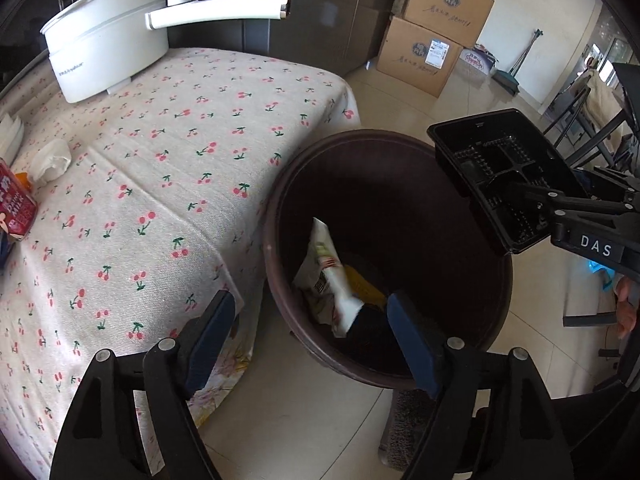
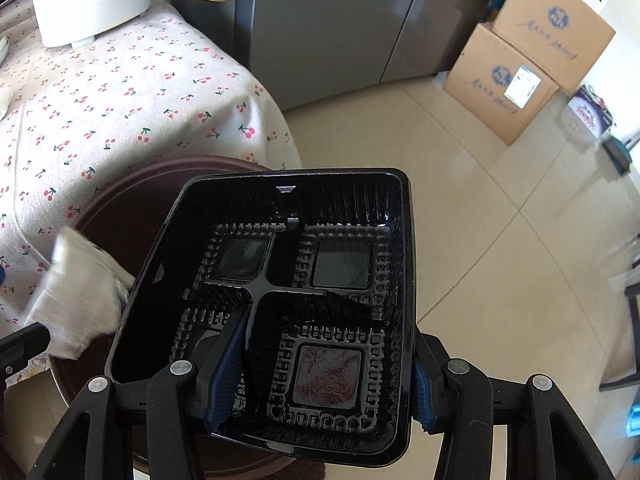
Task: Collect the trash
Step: 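Carry bag and tray over the bin and open both grippers, then move both tools back over the table toward the crumpled tissue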
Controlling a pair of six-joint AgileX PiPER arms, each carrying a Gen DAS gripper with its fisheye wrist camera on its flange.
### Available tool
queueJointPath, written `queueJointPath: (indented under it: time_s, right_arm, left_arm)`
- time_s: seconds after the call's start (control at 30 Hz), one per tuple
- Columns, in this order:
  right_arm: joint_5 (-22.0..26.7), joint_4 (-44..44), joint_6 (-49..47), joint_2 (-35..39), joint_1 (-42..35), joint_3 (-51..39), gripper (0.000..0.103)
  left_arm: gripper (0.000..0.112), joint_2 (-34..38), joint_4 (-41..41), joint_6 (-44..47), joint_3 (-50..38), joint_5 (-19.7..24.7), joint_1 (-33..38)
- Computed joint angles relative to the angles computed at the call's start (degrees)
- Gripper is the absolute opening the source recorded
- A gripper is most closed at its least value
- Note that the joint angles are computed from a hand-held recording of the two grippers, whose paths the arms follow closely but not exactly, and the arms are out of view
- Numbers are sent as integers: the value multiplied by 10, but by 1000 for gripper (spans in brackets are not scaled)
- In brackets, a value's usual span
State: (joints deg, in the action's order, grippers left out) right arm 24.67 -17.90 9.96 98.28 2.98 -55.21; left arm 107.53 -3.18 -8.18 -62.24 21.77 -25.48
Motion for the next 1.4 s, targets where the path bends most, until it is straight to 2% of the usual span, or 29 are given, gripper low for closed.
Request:
queueJointPath:
  time_s: [0.17, 0.3, 0.53, 0.6, 0.63, 0.67, 0.77, 0.97, 1.4]
  right_arm:
    - [1, 5, -3, 2, 5, -4, 59]
    - [13, 23, -10, 12, 15, -12, 59]
    - [36, 35, 8, 36, 46, -30, 60]
    - [43, 66, -13, 41, 52, -38, 66]
    - [48, 79, -19, 44, 56, -41, 77]
    - [52, 83, -15, 46, 62, -45, 82]
    - [62, 74, 11, 51, 89, -57, 84]
    - [80, 59, 54, 57, 148, -86, 89]
    - [119, 47, 111, 92, 262, -168, 92]
  left_arm:
    - [84, -22, 27, -33, 17, 16, 31]
    - [86, -50, 6, -8, 37, 29, 66]
    - [91, -110, 17, 7, 74, 44, 109]
    - [96, -125, 32, 3, 84, 47, 119]
    - [98, -133, 36, 6, 91, 48, 126]
    - [99, -141, 43, 5, 97, 49, 132]
    - [101, -165, 56, 9, 115, 52, 153]
    - [102, -204, 14, 79, 142, 59, 224]
    - [102, -261, -85, 245, 174, 88, 406]
